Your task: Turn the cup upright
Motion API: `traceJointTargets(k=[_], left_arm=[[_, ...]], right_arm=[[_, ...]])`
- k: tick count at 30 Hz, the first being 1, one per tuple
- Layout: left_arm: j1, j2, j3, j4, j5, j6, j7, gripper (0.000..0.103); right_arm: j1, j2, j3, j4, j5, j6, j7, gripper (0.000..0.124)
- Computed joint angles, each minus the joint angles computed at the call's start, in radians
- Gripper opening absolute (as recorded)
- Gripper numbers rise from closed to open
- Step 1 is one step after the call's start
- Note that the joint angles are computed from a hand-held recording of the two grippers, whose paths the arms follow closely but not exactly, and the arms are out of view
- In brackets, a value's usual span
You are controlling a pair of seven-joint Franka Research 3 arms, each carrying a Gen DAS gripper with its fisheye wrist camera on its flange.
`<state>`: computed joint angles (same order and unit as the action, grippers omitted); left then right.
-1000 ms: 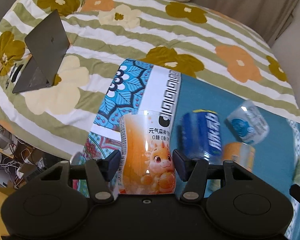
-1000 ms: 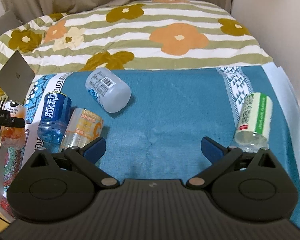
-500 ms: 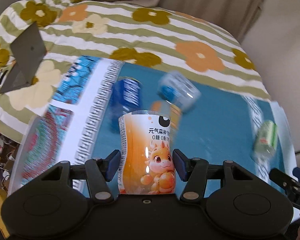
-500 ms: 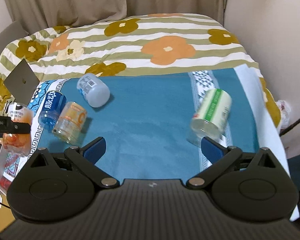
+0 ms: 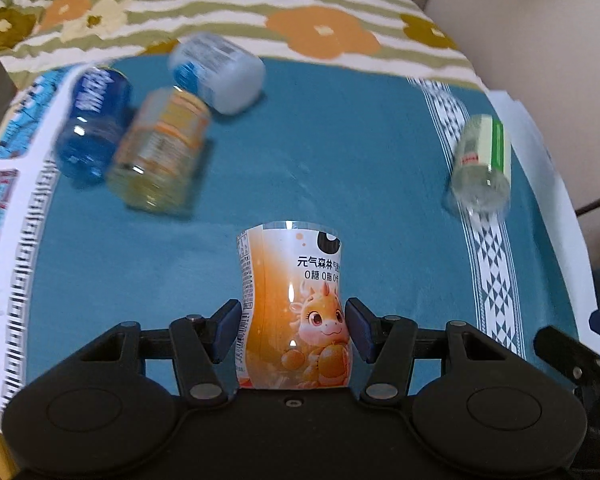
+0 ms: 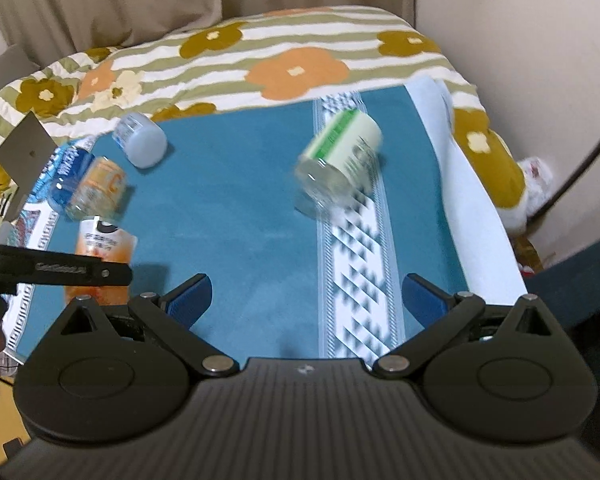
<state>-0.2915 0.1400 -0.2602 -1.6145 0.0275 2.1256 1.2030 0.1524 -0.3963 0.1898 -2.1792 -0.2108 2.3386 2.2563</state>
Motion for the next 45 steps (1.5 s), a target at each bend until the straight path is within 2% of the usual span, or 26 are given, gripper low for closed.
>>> traceJointTargets(k=[10,11,12,14,24,29,33,39,45], left_arm=[[-0.024,0.037,-0.007,0.019,0.05,-0.02,-0.013,0.064],[-0.025,0.042,-0.007,0.028,0.052,-0.032,-0.017,0.07],[-0.028,0.047,-0.006,0.033,0.058,-0.038,-0.025,0.08],[-0.028,0.038,-0.006,0.022,0.062,-0.029,-0.028,0.087],[-0.032,0.013,-0.006,0.005,0.089,-0.032,-0.023,0.088],[-0.028,-0.038,-0.005,-0.025,0.082,-0.027,-0.042,0.088],[-0.018,-0.135,0.0,-0.096,0.069,0.016,-0.07,0.103],[0.001,-0.261,0.02,-0.193,0.064,0.035,-0.061,0.103],[0.032,-0.358,0.056,-0.31,0.034,0.085,-0.018,0.103]], right_arm=[[-0.013,-0.067,-0.012,-0.09,0.04,-0.005,-0.019,0.103],[-0.014,-0.07,-0.013,-0.094,0.044,-0.003,-0.022,0.103],[-0.014,-0.074,-0.014,-0.099,0.048,-0.001,-0.026,0.103],[-0.017,-0.076,-0.012,-0.101,0.053,0.002,-0.03,0.103],[-0.029,-0.085,0.001,-0.103,0.053,0.013,-0.026,0.103],[-0.022,-0.082,0.0,-0.09,0.06,0.011,-0.039,0.103],[-0.005,-0.059,-0.017,-0.039,0.08,0.011,-0.106,0.103],[0.048,0.042,-0.076,0.109,0.227,-0.008,-0.249,0.103],[0.094,0.191,-0.109,0.272,0.416,-0.093,-0.33,0.103]])
